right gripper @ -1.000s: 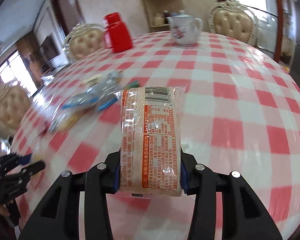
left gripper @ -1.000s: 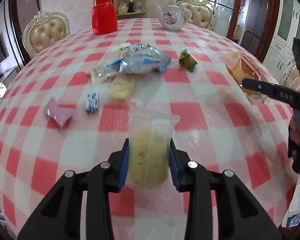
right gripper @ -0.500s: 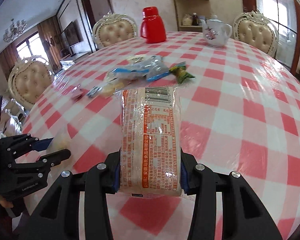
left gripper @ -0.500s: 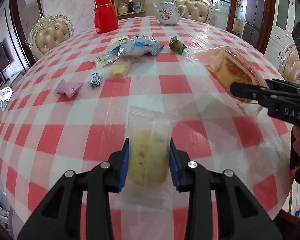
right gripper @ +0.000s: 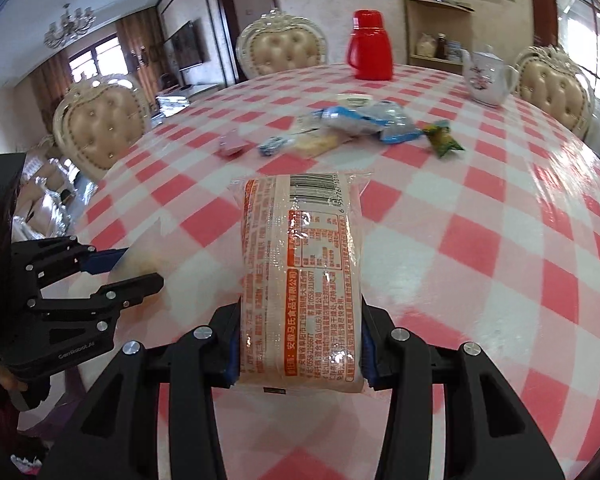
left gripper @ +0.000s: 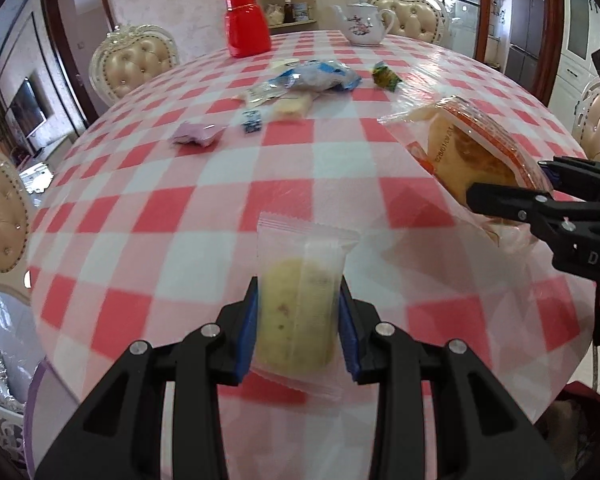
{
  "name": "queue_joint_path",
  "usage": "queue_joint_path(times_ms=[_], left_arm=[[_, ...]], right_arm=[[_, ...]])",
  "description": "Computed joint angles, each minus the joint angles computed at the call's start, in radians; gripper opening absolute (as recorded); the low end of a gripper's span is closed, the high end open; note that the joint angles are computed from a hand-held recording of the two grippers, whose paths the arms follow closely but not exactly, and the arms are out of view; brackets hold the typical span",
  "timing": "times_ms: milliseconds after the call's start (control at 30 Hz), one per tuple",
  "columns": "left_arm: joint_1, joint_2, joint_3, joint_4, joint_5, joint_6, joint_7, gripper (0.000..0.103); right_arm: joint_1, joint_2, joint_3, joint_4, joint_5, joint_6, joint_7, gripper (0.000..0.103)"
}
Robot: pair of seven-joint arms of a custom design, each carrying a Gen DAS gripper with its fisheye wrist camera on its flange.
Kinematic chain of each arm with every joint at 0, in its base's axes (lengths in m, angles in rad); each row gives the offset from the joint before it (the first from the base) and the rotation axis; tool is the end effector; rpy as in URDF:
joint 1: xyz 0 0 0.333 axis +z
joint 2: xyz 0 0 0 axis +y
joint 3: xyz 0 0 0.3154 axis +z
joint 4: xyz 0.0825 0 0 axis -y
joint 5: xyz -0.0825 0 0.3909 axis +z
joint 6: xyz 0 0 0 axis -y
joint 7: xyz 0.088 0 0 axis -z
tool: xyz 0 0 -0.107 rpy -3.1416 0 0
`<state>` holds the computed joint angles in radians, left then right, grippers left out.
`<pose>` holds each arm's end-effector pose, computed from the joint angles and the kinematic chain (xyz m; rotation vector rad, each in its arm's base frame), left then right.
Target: Organize snacks
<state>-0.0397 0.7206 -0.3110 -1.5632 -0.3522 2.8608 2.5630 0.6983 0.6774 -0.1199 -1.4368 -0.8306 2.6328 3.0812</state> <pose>0.7253 -0.1944 0.2932 -0.8872 2.5240 -0.8180 0.6182 0.4502 0.3406 -1.5040 1.9303 -0.6413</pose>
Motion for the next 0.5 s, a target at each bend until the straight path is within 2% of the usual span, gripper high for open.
queue_joint_path(times_ms=[333,500], left_arm=[[0.095,-0.066,-0.019,-0.107,-0.047,0.054,0.058,0.036],[0.130,-0.096,-0.004,-0.151,-0.061,0.079,0.070,0.036]], right_arm=[[0.026,0.136,0.039,0.235,0.095,-0.054,-0.195,0.044],[0.044,0.272,0.058,0.463,0.192,-0.108,-0.369,0.044]])
